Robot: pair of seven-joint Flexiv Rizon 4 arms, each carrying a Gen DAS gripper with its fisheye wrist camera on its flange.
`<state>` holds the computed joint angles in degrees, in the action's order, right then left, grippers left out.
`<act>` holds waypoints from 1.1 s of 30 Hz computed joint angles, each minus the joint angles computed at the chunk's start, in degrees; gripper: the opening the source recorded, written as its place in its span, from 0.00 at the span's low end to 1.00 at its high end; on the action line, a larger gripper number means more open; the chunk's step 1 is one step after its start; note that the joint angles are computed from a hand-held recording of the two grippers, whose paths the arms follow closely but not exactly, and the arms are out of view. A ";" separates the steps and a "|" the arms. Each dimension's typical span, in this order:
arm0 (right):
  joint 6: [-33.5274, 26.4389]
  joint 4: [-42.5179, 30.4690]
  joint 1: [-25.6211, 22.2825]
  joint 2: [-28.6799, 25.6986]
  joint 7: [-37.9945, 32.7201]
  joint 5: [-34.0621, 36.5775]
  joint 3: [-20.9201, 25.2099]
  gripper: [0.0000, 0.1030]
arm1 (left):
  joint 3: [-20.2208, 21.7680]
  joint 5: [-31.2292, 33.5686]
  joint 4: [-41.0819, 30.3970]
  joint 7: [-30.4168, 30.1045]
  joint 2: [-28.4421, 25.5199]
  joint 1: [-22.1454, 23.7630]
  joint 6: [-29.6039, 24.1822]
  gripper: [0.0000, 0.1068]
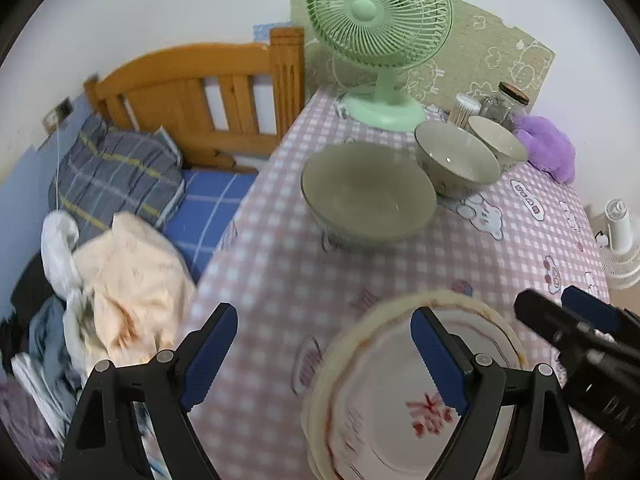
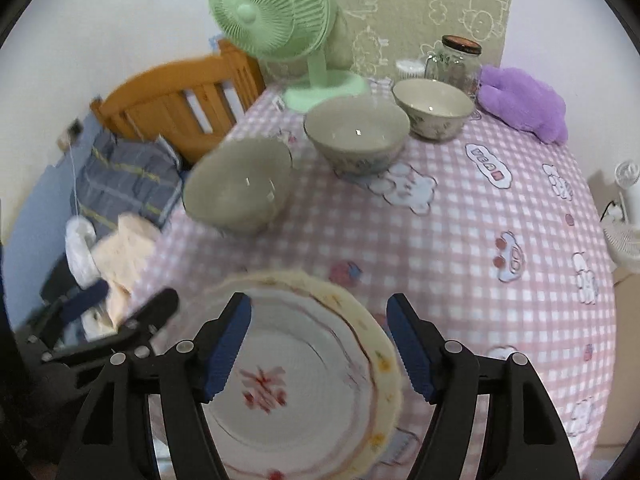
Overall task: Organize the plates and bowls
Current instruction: 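Move both grippers to the large gray-green bowl and grasp its rim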
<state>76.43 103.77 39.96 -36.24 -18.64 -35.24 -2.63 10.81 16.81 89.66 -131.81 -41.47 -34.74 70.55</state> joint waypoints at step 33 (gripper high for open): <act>-20.38 -36.91 -0.73 -22.46 2.22 6.96 0.30 0.48 | -7.66 -17.84 -21.48 30.54 -18.14 11.00 -1.24 0.50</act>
<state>56.05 66.86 39.23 -58.70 -16.42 -28.28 -2.33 3.15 -1.02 68.17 -101.28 -59.61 -23.74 69.31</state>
